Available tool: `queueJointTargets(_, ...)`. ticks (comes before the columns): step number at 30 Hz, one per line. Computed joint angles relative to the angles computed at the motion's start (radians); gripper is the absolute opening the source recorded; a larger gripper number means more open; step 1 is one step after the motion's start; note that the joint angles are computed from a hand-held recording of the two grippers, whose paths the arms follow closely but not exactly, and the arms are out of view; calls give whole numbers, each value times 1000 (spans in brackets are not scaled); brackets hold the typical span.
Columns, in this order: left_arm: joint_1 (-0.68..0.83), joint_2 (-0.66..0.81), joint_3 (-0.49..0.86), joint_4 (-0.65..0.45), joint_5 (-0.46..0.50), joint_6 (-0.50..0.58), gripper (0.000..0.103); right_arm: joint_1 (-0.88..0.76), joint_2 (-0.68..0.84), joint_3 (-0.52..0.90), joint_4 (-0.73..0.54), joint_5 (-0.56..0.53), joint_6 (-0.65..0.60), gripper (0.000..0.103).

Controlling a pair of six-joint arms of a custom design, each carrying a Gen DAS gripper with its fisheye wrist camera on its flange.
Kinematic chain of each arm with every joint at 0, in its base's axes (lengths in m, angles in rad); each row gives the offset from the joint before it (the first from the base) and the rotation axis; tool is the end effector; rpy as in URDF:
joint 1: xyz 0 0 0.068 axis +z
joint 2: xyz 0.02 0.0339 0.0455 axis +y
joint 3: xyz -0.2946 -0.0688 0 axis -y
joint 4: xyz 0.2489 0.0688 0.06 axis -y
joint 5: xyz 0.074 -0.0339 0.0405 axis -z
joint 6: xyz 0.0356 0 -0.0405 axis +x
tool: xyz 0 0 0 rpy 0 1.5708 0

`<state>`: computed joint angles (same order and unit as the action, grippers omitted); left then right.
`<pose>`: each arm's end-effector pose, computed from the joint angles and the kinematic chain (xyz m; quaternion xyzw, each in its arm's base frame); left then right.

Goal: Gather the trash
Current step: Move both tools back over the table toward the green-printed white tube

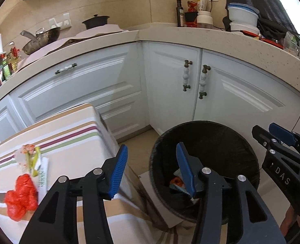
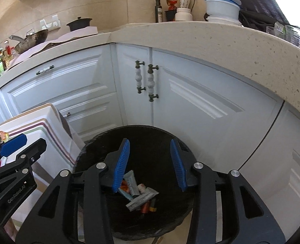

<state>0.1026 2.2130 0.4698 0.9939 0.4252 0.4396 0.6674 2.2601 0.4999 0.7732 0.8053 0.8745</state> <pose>0.2908 0.0152 0.0214 0.2334 0.8694 -0.0819 0.4279 0.2310 0.1493 0.0028 0.2032 0.8647 -0.0847 0.4514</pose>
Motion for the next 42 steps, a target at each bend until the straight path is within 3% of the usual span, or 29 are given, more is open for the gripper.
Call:
queueJointTargets(10, 255, -69, 19, -109, 99, 98, 55, 118, -10, 146, -141, -16, 10, 41)
queueJointTargets(20, 547, -71, 161, -302, 181, 170, 59, 227, 53, 416, -291, -70, -76, 41)
queueJointTargets(31, 723, 34, 380, -423, 153, 162, 62, 265, 204, 773, -474, -204, -167, 41)
queueJointTargets(42, 795, 143, 583, -545, 115, 142, 62, 257, 359, 1103, -723, -283, -195, 41)
